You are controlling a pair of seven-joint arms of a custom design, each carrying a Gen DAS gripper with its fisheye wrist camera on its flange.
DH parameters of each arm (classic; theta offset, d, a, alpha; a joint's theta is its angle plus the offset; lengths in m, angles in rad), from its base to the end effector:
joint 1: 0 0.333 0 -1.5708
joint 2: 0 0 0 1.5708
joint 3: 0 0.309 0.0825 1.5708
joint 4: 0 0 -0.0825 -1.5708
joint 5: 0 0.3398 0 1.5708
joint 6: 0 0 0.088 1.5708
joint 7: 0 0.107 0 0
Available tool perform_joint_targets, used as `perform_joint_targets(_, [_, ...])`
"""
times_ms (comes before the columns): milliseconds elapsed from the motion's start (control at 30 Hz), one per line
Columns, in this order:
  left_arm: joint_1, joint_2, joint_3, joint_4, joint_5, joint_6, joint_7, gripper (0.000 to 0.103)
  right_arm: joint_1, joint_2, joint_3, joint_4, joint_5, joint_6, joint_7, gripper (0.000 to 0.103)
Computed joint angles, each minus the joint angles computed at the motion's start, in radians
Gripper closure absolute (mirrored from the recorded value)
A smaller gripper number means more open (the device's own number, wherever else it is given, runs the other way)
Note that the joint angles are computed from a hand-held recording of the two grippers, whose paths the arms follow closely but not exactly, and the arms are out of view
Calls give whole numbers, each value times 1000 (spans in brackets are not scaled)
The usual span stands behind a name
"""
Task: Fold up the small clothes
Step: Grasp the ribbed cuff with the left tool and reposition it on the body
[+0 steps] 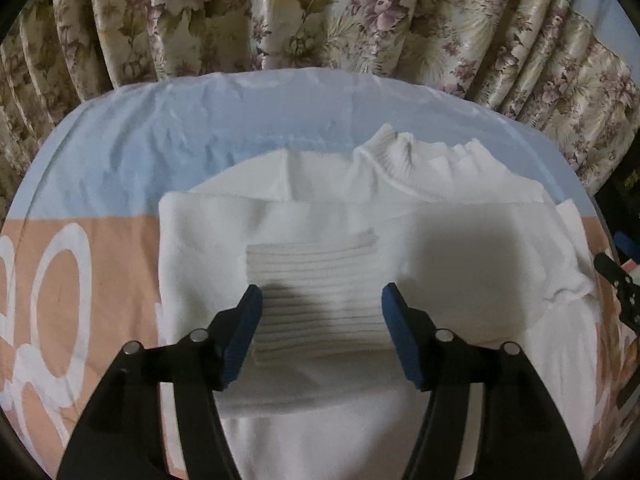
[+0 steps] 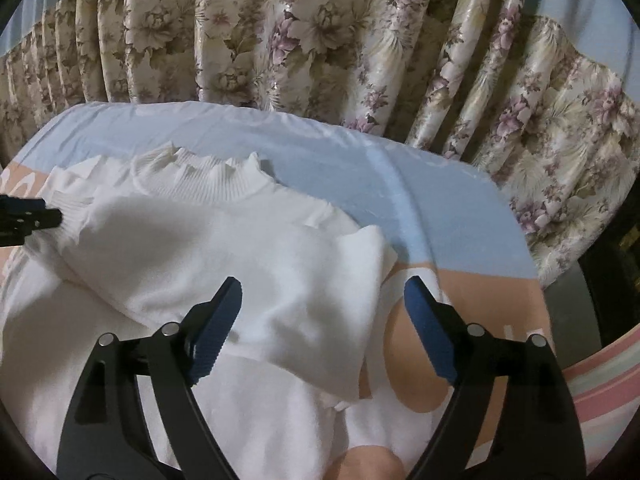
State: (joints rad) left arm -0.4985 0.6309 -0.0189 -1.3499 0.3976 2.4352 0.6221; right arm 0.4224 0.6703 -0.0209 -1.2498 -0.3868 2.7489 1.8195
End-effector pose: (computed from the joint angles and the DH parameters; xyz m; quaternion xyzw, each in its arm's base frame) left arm 0.6276 -0.3520 0.4168 -0.7434 0.6122 -0.2129 0.1652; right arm 0.6744 0.3085 0.4747 -0.7704 0.4797 -0.3041 0.2897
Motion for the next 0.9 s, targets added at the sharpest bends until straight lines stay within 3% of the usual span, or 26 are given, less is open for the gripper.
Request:
perform_joint_targets(33, [-10,8,9,16,14,-17,-3,55,-7,2,10,0,10,-2,-7,19])
perform_joint_targets(67, [-14,11,11,22,22,-25,2,91,-12,8,17,6,19,-7,-14,19])
perform_joint_targets(100, [2,18,-8,29,3,-21,31,103,-12,13,19,10,23,-11,-19,19])
perform_joint_targets(133, [14,29,-23,40,-21,-19,50,103,-10,18,17,17,25,-17,-20,19])
perform_joint_targets(233, [-35,65,11,113,30,-98,71,103,-16,29,31,26,45,-25,-35,19])
perform_joint_targets(300, [-43,62,16,109,47,-102,68,103,-19,35,39,34,60,-30,-47,19])
perform_joint_targets(400, [-28,18,11,31,45,-52,44,103,-17,40,40,40,70,-31,-58,19])
perform_joint_targets(533, [26,-84,-5,-145,2,81,-12,100,-18,36,41,33,81,-24,-64,19])
perform_joint_targets(600, [25,-110,7,-186,14,103,-43,66,-19,35,45,30,87,-21,-68,19])
perform_joint_targets(633, [7,-119,28,-191,45,87,-78,28,-19,35,46,30,89,-21,-70,19])
perform_joint_targets(667, [-4,-127,39,-200,76,89,-107,23,-18,36,46,31,91,-22,-71,19])
perform_joint_targets(800, [30,-100,-9,-169,52,107,-60,25,-14,39,48,33,95,-24,-77,19])
perform_joint_targets(833, [28,-81,-12,-141,48,87,-38,32,-12,41,46,34,94,-26,-79,19])
perform_joint_targets(867, [24,-55,-18,-101,41,56,-9,47,-12,42,47,35,94,-28,-83,19])
perform_joint_targets(900, [19,-35,-21,-66,34,25,15,50,-11,45,47,41,94,-33,-86,19])
